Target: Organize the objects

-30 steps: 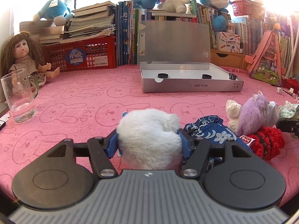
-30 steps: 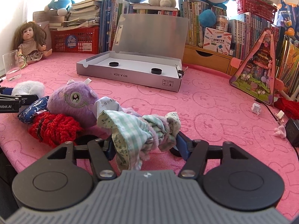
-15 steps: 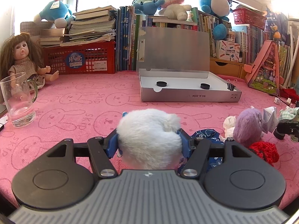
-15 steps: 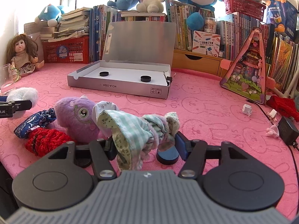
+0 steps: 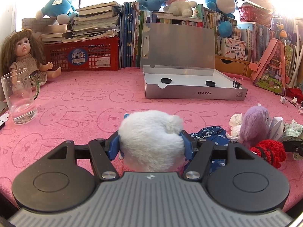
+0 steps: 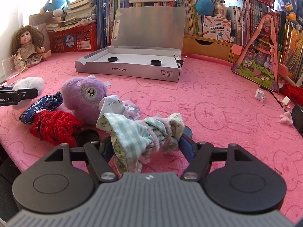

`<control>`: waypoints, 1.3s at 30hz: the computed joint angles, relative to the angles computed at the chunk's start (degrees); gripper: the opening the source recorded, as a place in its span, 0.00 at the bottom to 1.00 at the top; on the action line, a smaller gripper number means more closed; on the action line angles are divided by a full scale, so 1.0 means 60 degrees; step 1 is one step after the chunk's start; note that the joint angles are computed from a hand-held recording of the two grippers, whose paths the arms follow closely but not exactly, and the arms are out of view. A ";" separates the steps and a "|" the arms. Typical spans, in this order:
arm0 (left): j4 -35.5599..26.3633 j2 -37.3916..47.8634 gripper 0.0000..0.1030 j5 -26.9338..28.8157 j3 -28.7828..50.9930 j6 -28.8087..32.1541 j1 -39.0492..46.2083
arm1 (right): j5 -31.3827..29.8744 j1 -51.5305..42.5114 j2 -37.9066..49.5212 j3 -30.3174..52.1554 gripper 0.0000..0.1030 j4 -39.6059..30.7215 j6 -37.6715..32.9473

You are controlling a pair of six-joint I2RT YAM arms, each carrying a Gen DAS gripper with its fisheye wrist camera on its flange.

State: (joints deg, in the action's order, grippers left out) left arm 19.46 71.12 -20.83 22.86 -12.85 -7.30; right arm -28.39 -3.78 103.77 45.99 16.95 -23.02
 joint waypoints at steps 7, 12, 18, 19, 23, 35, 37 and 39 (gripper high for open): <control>-0.0074 0.0058 0.67 0.0035 0.0046 -0.0041 0.0054 | -0.0436 -0.0197 -0.0169 0.0042 0.87 -0.0515 -0.0323; -0.0076 0.0065 0.67 0.0039 0.0052 -0.0040 0.0074 | -0.1281 -0.0487 -0.0384 0.0203 0.91 -0.1210 -0.0341; -0.0074 0.0071 0.67 0.0046 0.0057 -0.0037 0.0083 | -0.0902 -0.0441 -0.0477 0.0140 0.91 -0.0795 0.0075; -0.0071 0.0074 0.67 0.0050 0.0058 -0.0038 0.0087 | -0.0713 -0.0395 -0.0450 0.0141 0.90 -0.0741 0.0109; -0.0075 0.0071 0.67 0.0059 0.0058 -0.0028 0.0090 | -0.0586 -0.0280 -0.0276 0.0237 0.79 -0.0828 0.0148; -0.0030 0.0003 0.67 0.0123 0.0079 -0.0053 0.0079 | -0.0203 0.0132 -0.0360 0.0143 0.42 -0.0527 0.0094; -0.0039 -0.0024 0.67 0.0123 0.0090 -0.0094 0.0070 | -0.0123 0.0167 -0.0455 0.0054 0.41 -0.0389 0.0101; -0.0045 -0.0041 0.67 0.0143 0.0119 -0.0103 0.0074 | -0.0071 0.0181 -0.0535 -0.0014 0.41 -0.0271 0.0118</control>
State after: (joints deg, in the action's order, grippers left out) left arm 19.19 70.87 -19.97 23.58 -13.47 -6.85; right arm -28.82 -2.69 100.57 45.90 15.32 -22.31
